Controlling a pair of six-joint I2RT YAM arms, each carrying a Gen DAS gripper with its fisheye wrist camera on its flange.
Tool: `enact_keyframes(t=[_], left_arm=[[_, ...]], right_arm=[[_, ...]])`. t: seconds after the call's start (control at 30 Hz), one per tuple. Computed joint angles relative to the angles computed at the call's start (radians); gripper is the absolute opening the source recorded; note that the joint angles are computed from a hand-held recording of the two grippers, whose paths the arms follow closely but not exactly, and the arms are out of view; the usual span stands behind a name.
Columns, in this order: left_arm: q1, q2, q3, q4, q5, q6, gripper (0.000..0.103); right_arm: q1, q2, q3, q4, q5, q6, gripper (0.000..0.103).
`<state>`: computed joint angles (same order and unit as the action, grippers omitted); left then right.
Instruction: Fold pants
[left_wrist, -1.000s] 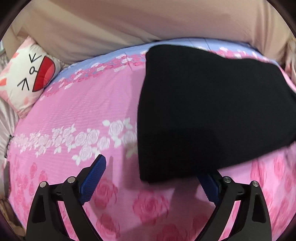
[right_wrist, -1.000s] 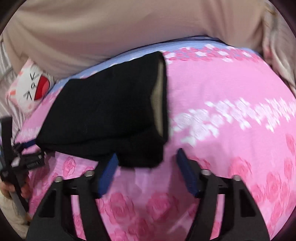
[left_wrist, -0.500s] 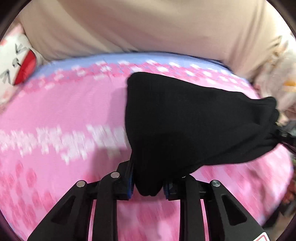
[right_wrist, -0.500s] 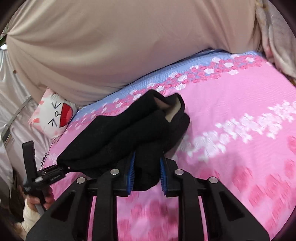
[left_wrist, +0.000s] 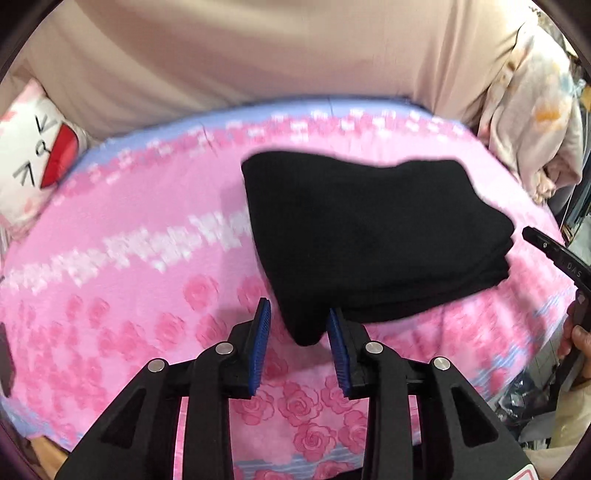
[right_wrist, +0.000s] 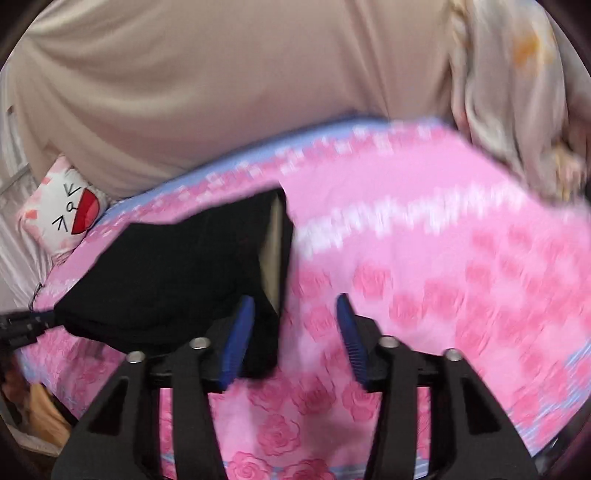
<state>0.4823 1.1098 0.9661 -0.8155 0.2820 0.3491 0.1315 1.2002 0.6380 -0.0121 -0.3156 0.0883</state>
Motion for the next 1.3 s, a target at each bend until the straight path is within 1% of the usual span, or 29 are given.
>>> enact_keyframes(t=[0.13, 0.2, 0.23, 0.27, 0.3, 0.33, 0.37, 0.4, 0.43, 0.47, 0.53, 0.6, 0.63, 0.67, 0.73, 0.8, 0.83, 0.87, 0.9, 0.93, 0.97, 1.0, 1.03, 1.07, 1.13, 1.2, 1.23, 1.27, 1.3], left_arm=[[-0.079, 0.025, 0.051, 0.032, -0.023, -0.113, 0.031], [-0.099, -0.001, 0.038, 0.035, -0.04, -0.123, 0.031], [-0.11, -0.006, 0.026, 0.043, -0.069, -0.107, 0.036], [-0.101, 0.004, 0.021, 0.049, -0.09, -0.083, 0.054], [-0.082, 0.024, 0.006, 0.054, -0.128, -0.05, 0.062], [-0.045, 0.041, 0.0, 0.038, -0.125, -0.015, 0.066], [-0.011, 0.057, -0.005, 0.016, -0.119, 0.013, 0.066], [0.042, 0.062, -0.009, -0.018, -0.103, 0.049, 0.066], [0.07, 0.05, -0.011, -0.032, -0.109, 0.06, 0.063], [0.102, 0.022, -0.003, -0.042, -0.107, 0.079, 0.062], [0.141, -0.003, 0.05, -0.062, -0.047, 0.084, 0.062], [0.133, -0.024, 0.119, -0.026, 0.039, 0.033, 0.063], [0.095, -0.024, 0.129, 0.022, 0.036, -0.001, 0.07], [0.029, -0.007, 0.133, 0.092, -0.005, -0.059, 0.078], [-0.094, 0.086, 0.142, 0.185, -0.108, -0.149, 0.082], [-0.172, 0.23, 0.169, 0.189, -0.171, -0.189, 0.081], [-0.181, 0.284, 0.164, 0.196, -0.169, -0.2, 0.081], [-0.187, 0.326, 0.144, 0.216, -0.178, -0.203, 0.082], [-0.189, 0.366, 0.099, 0.269, -0.2, -0.205, 0.083], [-0.175, 0.369, 0.049, 0.335, -0.183, -0.205, 0.09], [-0.159, 0.369, 0.02, 0.377, -0.176, -0.228, 0.098], [-0.133, 0.363, 0.009, 0.387, -0.141, -0.25, 0.098], [-0.112, 0.366, 0.018, 0.373, -0.103, -0.261, 0.098], [-0.106, 0.365, 0.023, 0.365, -0.087, -0.271, 0.097], [-0.093, 0.336, 0.025, 0.336, -0.067, -0.274, 0.097], [-0.094, 0.284, -0.005, 0.347, -0.079, -0.266, 0.095], [-0.103, 0.26, -0.023, 0.356, -0.098, -0.26, 0.095], [-0.117, 0.243, -0.039, 0.363, -0.124, -0.244, 0.095], [-0.13, 0.237, -0.039, 0.36, -0.148, -0.234, 0.095]], right_arm=[[0.151, 0.051, 0.117, -0.011, 0.075, -0.022, 0.042], [0.228, 0.195, 0.209, -0.047, 0.166, -0.102, 0.04], [0.253, 0.274, 0.233, -0.058, 0.236, -0.14, 0.04], [0.255, 0.348, 0.216, -0.01, 0.302, -0.141, 0.04], [0.213, 0.373, 0.201, 0.032, 0.231, -0.161, 0.041], [0.186, 0.358, 0.197, 0.02, 0.19, -0.14, 0.041], [0.164, 0.346, 0.23, -0.043, 0.174, -0.114, 0.041], [0.163, 0.323, 0.243, -0.063, 0.188, -0.086, 0.041], [0.148, 0.302, 0.255, -0.072, 0.163, -0.069, 0.043], [0.134, 0.287, 0.284, -0.098, 0.102, -0.051, 0.043], [0.141, 0.291, 0.364, -0.138, 0.03, -0.02, 0.043], [0.164, 0.343, 0.462, -0.181, -0.014, -0.007, 0.043], [0.178, 0.367, 0.501, -0.202, -0.03, 0.002, 0.043], [0.211, 0.426, 0.57, -0.23, -0.046, 0.013, 0.043], [0.272, 0.529, 0.682, -0.282, -0.051, 0.009, 0.043], [0.319, 0.671, 0.8, -0.355, -0.05, -0.04, 0.042], [0.331, 0.739, 0.855, -0.398, -0.001, -0.062, 0.041], [0.32, 0.795, 0.86, -0.378, 0.039, -0.078, 0.035], [0.268, 0.801, 0.814, -0.296, -0.06, -0.052, 0.031], [0.239, 0.801, 0.805, -0.292, -0.108, -0.015, 0.014], [0.195, 0.805, 0.828, -0.327, -0.147, 0.074, 0.0], [0.179, 0.788, 0.828, -0.331, -0.136, 0.14, 0.0], [0.18, 0.769, 0.828, -0.329, -0.115, 0.155, 0.005], [0.196, 0.747, 0.844, -0.343, -0.097, 0.136, 0.007], [0.246, 0.771, 0.961, -0.451, -0.161, 0.062, 0.01], [0.312, 0.816, 1.075, -0.54, -0.155, -0.004, 0.028], [0.357, 0.83, 1.113, -0.559, -0.107, -0.031, 0.067], [0.42, 0.863, 1.177, -0.567, -0.02, -0.074, 0.098], [0.472, 0.9, 1.238, -0.574, 0.058, -0.127, 0.098]])
